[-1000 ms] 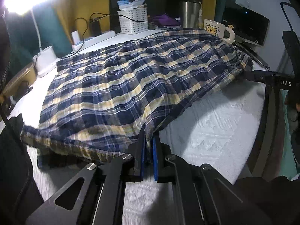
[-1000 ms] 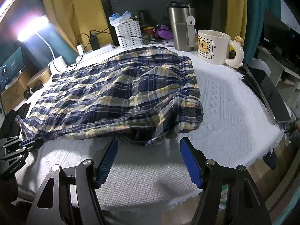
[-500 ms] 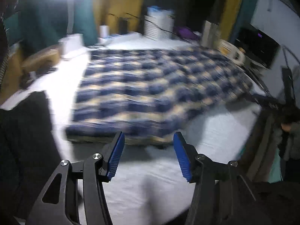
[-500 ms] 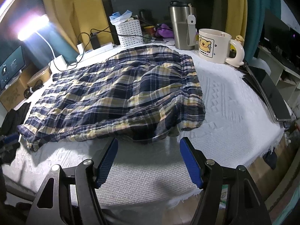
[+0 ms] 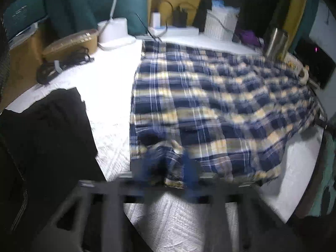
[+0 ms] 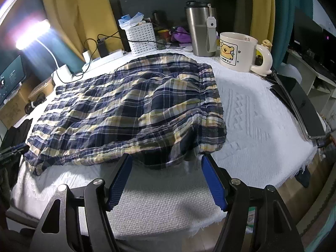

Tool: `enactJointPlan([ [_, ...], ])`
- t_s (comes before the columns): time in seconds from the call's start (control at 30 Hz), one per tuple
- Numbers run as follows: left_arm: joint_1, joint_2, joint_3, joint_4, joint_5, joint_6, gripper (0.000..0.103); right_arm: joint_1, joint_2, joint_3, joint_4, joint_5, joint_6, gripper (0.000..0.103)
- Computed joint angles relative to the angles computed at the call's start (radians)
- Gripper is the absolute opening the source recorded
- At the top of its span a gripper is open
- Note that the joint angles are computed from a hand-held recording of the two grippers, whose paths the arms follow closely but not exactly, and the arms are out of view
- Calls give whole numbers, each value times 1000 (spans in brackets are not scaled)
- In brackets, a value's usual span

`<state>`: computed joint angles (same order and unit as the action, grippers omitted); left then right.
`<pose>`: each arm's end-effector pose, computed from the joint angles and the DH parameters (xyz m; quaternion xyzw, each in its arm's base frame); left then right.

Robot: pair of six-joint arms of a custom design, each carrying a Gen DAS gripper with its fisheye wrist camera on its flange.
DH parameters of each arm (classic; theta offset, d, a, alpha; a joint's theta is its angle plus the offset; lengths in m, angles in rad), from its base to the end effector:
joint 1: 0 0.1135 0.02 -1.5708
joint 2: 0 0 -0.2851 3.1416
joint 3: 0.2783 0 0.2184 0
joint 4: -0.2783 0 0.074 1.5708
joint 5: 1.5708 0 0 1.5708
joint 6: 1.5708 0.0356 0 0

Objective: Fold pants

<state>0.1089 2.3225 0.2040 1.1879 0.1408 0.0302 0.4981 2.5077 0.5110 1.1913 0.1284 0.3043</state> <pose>0.2211 0.0191 0.0236 -0.0151 0.9470 -0.0448 0.3178 0.2599 0.1361 -0.0125 -0.0657 0.9237 0.0907 0.3663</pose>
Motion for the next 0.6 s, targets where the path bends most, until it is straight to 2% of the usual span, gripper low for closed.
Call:
enactJointPlan([
  [0.07, 41, 35, -20, 70, 36, 1, 5, 2, -1, 14, -15, -5, -4, 70],
  [0.17, 34, 55, -52, 131, -4, -2, 5, 15, 4, 27, -13, 14, 9, 70],
  [0.23, 16, 59, -64, 151, -35, -2, 5, 5, 15, 10, 54, 37, 63, 70],
  [0.3, 1, 27, -47, 91, -58, -15, 6, -28, 23, -13, 111, 34, 121, 70],
  [0.43, 37, -117, -6, -132, -37, -19, 13, -84, 0, -59, 157, 78, 193, 70],
  [0.5, 67, -161, -8, -151, -34, 3, 20, -94, -17, -67, 155, 93, 191, 70],
  [0.6, 91, -206, 67, -253, -41, 37, 20, -98, -35, -39, 116, 86, 168, 70],
])
